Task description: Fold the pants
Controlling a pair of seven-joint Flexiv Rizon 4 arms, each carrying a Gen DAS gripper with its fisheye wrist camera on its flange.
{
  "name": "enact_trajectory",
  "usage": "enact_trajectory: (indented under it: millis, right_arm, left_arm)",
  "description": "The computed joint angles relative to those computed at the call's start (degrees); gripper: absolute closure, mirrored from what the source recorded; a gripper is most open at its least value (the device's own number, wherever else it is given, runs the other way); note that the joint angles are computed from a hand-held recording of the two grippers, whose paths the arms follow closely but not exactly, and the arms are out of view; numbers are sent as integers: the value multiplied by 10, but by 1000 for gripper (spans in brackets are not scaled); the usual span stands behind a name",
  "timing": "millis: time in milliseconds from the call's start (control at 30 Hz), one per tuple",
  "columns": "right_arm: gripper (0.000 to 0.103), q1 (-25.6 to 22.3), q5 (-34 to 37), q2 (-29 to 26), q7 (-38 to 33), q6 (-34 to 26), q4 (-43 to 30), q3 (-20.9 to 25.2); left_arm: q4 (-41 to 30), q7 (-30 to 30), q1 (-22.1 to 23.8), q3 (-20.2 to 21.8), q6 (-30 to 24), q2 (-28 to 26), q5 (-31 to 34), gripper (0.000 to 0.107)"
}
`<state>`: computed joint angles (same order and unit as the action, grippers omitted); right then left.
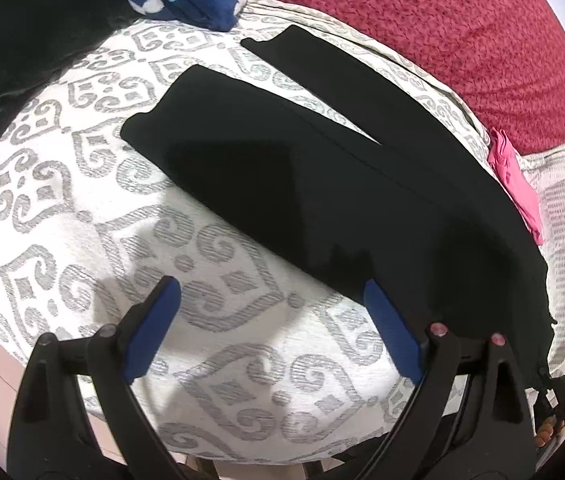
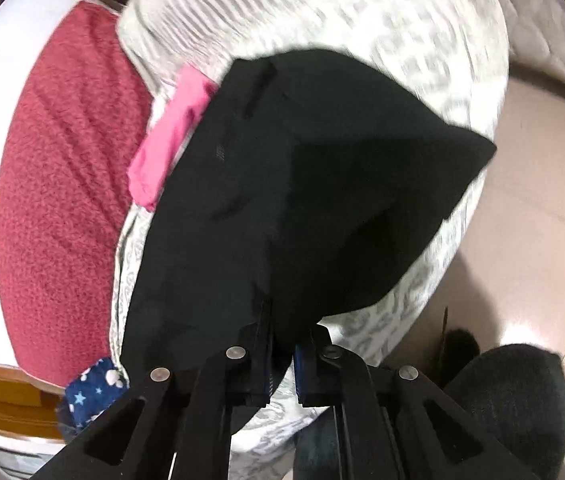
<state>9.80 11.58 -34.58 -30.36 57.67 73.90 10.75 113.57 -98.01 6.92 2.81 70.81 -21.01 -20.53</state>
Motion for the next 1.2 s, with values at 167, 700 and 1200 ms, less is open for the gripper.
enact_trajectory:
  millis: [167,700,1200]
  right_arm:
    - [96,-2,-1,7,11,2,-2,-4]
    - [96,1,-19,13,11,-33,-3,-11]
    - [96,6,-28,16,13,-36,2,-16]
  left_arm:
    - [-14,3,8,-9,-17,-16,-17,14]
    - [-26,22,20,-27,-6,-34,-43,17]
    - [-41,93,58,-90,7,-64,-190,100]
